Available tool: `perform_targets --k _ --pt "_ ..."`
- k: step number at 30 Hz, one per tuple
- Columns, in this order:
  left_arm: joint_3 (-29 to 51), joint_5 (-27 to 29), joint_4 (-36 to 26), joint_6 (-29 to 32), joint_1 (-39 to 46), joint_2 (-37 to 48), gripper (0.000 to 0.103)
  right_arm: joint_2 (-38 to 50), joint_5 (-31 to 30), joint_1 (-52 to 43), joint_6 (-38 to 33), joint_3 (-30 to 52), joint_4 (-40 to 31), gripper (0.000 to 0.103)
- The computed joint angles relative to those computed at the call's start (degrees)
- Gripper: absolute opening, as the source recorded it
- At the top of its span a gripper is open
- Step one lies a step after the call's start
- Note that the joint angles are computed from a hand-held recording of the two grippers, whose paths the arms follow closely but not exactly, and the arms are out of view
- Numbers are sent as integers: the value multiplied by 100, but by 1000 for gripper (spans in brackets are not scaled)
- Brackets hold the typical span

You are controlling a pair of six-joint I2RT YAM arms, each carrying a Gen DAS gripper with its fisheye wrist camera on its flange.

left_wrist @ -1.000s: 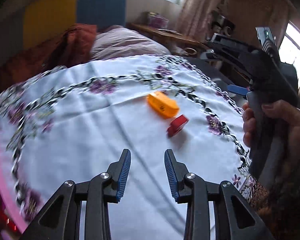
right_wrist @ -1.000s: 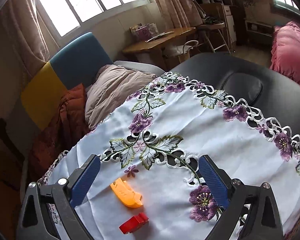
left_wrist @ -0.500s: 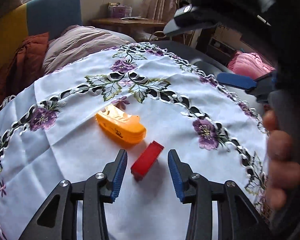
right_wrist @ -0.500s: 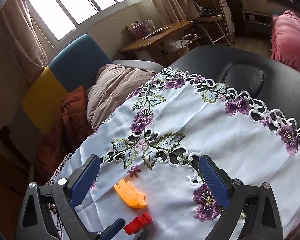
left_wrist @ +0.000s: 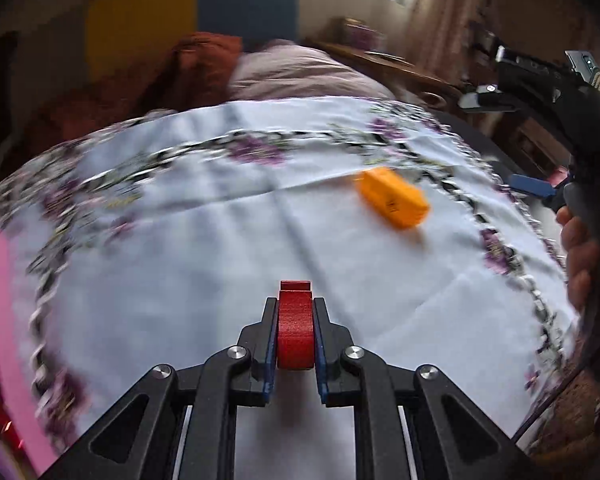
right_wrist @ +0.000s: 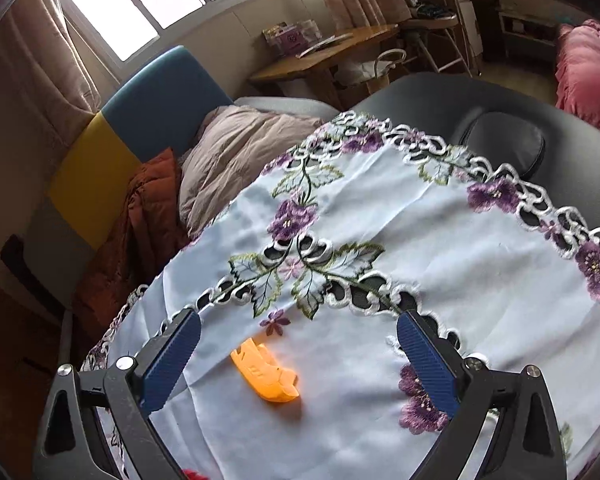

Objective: Organize rigid objects
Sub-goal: 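Grasp the red block with the left tool while the right tool grasps the orange flat toy, then carry the red block into the tray and open the left tool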

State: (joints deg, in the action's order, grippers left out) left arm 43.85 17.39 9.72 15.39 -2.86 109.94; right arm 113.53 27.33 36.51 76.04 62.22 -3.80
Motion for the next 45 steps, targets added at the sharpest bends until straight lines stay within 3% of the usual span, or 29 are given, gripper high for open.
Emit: perform_targets --k 6,11,18,19,20,21,22,27,29,45 --pt "-672 0 818 196 487 25 14 445 -521 -23 -384 462 -115 99" --pt "-618 6 806 145 424 66 14 959 -1031 -4 -895 1129 -485 92" --pt "-656 115 917 117 482 98 14 2525 -1065 -67 -2637 3952 -2798 90" --pt "-674 117 939 119 485 93 14 2832 -1145 -76 -2853 4382 -3134 87" --pt "-680 135 951 115 493 93 14 3036 -1239 -71 -2963 4606 -3311 57" --pt "-678 175 948 111 514 96 14 3119 -1252 -42 -2969 4646 -3339 36" --pt "-672 218 941 104 536 105 14 3024 -1060 32 -2861 4466 -3195 30" --pt "-681 327 970 78 587 119 14 2399 -1497 378 -2709 3454 -2161 30" --pt "-679 337 980 70 590 127 14 2353 -2228 415 -2813 3189 -1611 30" --pt "-709 126 1003 64 491 76 15 2572 -1794 618 -3457 3412 -1741 30"
